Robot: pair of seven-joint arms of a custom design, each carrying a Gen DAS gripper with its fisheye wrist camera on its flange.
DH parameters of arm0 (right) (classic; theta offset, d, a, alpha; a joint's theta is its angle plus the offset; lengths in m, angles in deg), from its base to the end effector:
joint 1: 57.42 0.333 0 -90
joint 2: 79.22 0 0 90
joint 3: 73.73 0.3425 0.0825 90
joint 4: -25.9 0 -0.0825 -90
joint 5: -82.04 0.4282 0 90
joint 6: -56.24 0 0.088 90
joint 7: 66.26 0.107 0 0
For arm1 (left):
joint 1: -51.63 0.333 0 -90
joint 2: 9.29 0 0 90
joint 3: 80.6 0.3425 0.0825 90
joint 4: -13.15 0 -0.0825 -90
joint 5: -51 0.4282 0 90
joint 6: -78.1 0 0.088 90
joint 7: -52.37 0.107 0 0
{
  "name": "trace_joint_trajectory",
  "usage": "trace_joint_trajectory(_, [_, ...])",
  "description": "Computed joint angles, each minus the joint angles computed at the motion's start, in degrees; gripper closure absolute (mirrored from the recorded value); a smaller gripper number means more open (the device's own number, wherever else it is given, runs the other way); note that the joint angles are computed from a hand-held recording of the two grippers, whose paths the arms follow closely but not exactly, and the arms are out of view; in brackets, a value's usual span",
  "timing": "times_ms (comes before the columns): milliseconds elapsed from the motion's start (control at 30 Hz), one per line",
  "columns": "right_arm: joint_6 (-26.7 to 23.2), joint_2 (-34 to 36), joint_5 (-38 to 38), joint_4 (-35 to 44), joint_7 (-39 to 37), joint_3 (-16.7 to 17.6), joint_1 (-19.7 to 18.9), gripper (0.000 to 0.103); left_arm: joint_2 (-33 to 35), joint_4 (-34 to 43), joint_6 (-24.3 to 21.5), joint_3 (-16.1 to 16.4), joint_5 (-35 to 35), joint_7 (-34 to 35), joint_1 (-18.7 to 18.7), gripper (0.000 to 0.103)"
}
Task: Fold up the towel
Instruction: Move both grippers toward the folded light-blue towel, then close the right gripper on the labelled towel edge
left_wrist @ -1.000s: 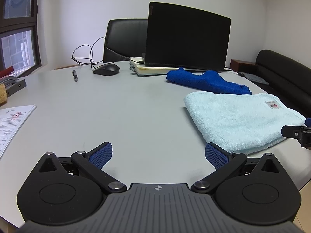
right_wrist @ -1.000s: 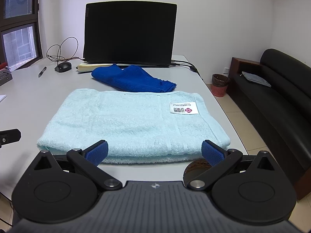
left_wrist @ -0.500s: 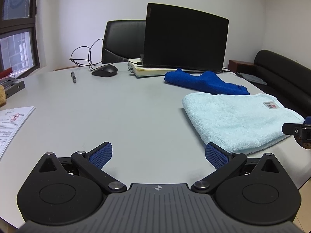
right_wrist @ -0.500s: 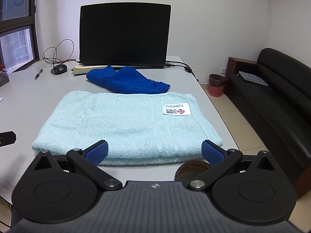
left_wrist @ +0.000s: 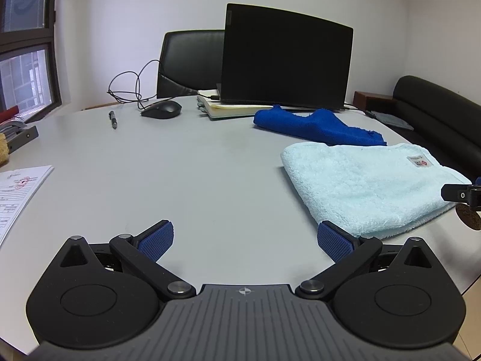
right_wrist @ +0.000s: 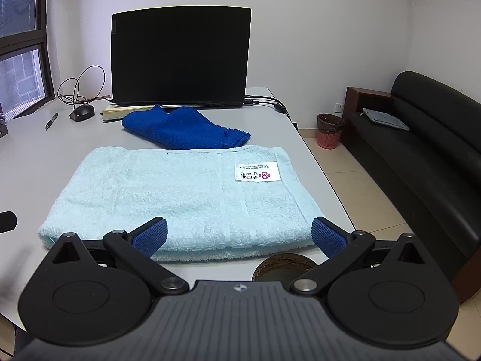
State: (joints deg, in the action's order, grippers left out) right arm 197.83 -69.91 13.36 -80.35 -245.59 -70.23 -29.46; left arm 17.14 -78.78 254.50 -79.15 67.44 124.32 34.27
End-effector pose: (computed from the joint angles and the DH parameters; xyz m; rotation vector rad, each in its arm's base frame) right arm 0.5834 0.3572 0.4886 -1.4644 1.8166 -0.9767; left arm 0.7409 -0.2390 0.4871 -1.4265 1.8329 -1.0240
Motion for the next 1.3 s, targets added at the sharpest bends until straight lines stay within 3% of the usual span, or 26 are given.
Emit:
trace_joint_trajectory(800, [-0.20, -0.94, -1.00, -0.83, 0.74, -0.06, -0.74, 0.000, 0.27, 0.76, 0.09, -0.50, 0.03, 0.71, 0.18, 0.000])
trace_joint_trajectory(900, [1.05, -1.15, -1.75, -1.05, 1.10, -0.25, -1.37, 0.000, 0.48, 1.28, -0.35, -1.47, -0.42, 1.61, 0.77, 0.000])
trace_joint_trajectory(1067, [3.44, -1.20, -2.46, -0.94, 0.53, -0.59, -2.46, 0.000, 0.85, 1.88, -0.82, -6.71, -3.75, 6.32, 4.41, 0.000])
trace_joint_trajectory(1300, [9.90, -0.13, -2.88, 0.23, -0.70, -2.12, -4.75, 0.001, 1.54, 3.04, -1.35, -6.17, -4.68, 8.69, 3.20, 0.000])
